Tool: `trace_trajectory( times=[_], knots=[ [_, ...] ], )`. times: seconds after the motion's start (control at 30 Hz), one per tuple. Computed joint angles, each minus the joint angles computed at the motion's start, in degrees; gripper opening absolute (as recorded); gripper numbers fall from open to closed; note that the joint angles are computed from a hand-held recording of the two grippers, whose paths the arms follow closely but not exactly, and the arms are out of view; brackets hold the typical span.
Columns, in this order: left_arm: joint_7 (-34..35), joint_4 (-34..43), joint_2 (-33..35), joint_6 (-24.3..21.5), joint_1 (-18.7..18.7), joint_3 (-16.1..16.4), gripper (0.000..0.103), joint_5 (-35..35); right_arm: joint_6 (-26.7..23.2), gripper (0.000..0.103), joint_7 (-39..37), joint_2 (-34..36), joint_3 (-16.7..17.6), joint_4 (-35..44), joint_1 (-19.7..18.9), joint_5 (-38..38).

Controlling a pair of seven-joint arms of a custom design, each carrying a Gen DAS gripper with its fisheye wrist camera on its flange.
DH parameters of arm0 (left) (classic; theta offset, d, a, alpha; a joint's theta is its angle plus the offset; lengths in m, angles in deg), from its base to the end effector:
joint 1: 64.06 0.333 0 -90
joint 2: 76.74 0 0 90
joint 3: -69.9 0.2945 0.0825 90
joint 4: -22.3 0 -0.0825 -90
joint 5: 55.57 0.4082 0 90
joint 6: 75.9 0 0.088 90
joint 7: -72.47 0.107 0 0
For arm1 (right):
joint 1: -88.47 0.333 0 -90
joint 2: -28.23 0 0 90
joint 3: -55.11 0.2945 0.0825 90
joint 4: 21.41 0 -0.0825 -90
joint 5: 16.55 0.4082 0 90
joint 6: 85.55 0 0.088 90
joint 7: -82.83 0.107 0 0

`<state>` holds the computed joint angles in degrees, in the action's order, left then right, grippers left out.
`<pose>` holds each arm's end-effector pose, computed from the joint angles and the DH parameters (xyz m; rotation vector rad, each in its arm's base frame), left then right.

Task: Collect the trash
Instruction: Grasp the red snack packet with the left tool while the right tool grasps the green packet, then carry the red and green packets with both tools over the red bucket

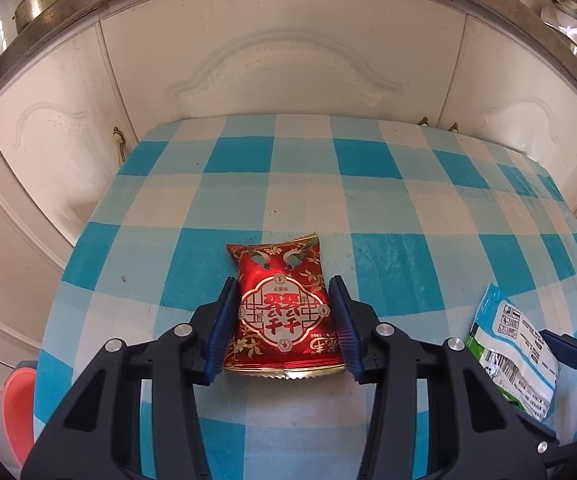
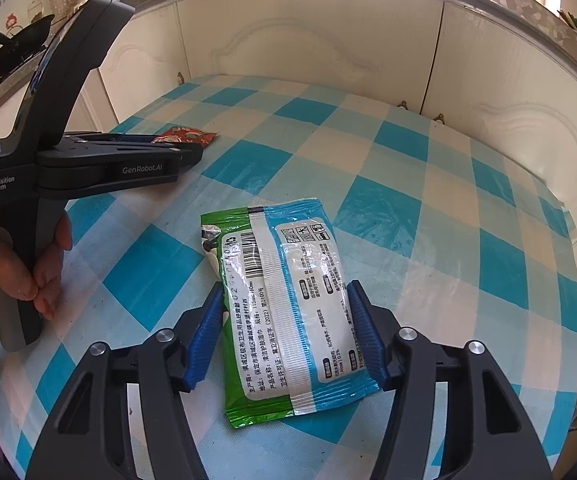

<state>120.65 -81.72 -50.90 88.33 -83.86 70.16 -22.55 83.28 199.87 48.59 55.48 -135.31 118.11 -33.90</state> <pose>0.6458 -0.2616 0.3182 -1.7344 1.9593 -0.6520 0.5626 0.3473 0.3143 -2.0989 1.4999 -0.4095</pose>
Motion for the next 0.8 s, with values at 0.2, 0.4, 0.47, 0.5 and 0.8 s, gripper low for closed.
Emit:
trace_trajectory(
  times=[0.2,0.4,0.47,0.5,0.8],
  knots=[
    [-4.22,-3.73,-2.71,2.69,-2.52,2.82,0.047,5.20,0.44,0.059,2.89,-1.23,-1.33,-1.51,1.35,-1.71],
    [-11.47,-8.73,-7.03,5.68,-3.65,4.20,0.047,13.82,0.73,0.056,9.95,-3.12,-3.67,-3.61,3.61,-6.46],
    [-13.66,-9.77,-8.09,6.31,-3.38,4.08,0.047,16.58,1.05,0.056,12.55,-3.86,-3.96,-4.49,3.89,-8.09],
    [-15.19,-10.53,-8.84,6.66,-3.40,4.18,0.047,18.36,1.20,0.056,14.03,-4.34,-4.20,-5.03,4.13,-9.09],
    [-24.71,-16.92,-14.82,8.68,0.69,1.17,0.047,28.84,1.51,0.055,25.84,-7.53,-4.04,-8.37,4.16,-18.08]
  ],
)
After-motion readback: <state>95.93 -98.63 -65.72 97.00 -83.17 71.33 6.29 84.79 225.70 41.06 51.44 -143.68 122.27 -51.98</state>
